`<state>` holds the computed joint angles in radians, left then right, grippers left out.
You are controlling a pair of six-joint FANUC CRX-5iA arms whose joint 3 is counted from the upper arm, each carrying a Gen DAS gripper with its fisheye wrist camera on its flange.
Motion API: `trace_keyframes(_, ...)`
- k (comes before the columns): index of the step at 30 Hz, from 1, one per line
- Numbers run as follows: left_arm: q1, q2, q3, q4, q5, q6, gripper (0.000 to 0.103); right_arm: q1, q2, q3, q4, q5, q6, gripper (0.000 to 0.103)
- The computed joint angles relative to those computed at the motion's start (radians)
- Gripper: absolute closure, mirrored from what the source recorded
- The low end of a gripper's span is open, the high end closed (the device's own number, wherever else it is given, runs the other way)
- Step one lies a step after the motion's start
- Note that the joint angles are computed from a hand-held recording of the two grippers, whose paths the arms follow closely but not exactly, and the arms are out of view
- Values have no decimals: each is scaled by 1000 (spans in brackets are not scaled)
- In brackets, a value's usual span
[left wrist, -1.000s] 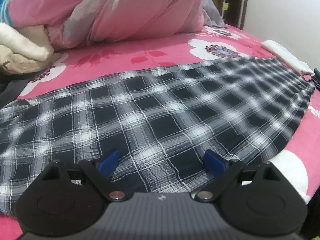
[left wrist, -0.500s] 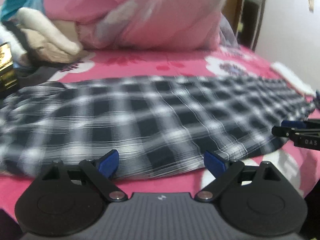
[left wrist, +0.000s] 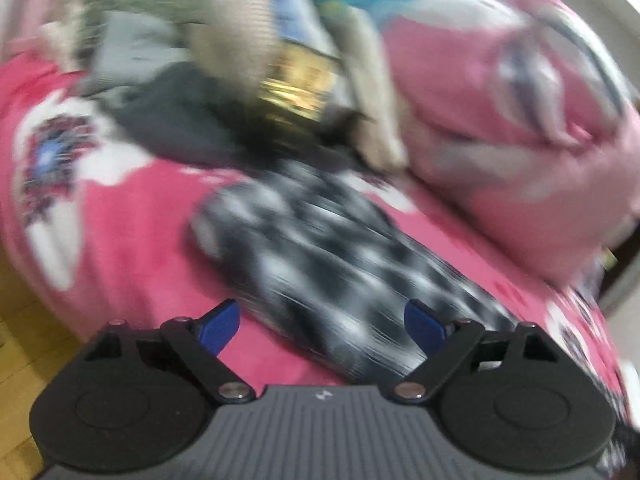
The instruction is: Fold clothes
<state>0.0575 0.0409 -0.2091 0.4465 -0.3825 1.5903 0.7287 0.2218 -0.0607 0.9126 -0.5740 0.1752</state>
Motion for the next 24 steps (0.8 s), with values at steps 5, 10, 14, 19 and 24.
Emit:
trace_keyframes(5,25,53,91,-201,-15,284,20,10,38,60,-84,-25,73,60)
trace_keyframes(10,23,84,123,-298,17,400,31,16,40,71,-119,-60,75,60)
trace_keyframes(14,20,96,150,-383,15,502,41,15,38,70,-142,-67,72,60)
trace_keyframes(19,-28,118,231,-671,-21,774,68,11,45,84,-181,-75,97,60)
trace_keyframes(24,-105,132,316,-912,-112,968,82,3,44,82,-191,-74,102,60)
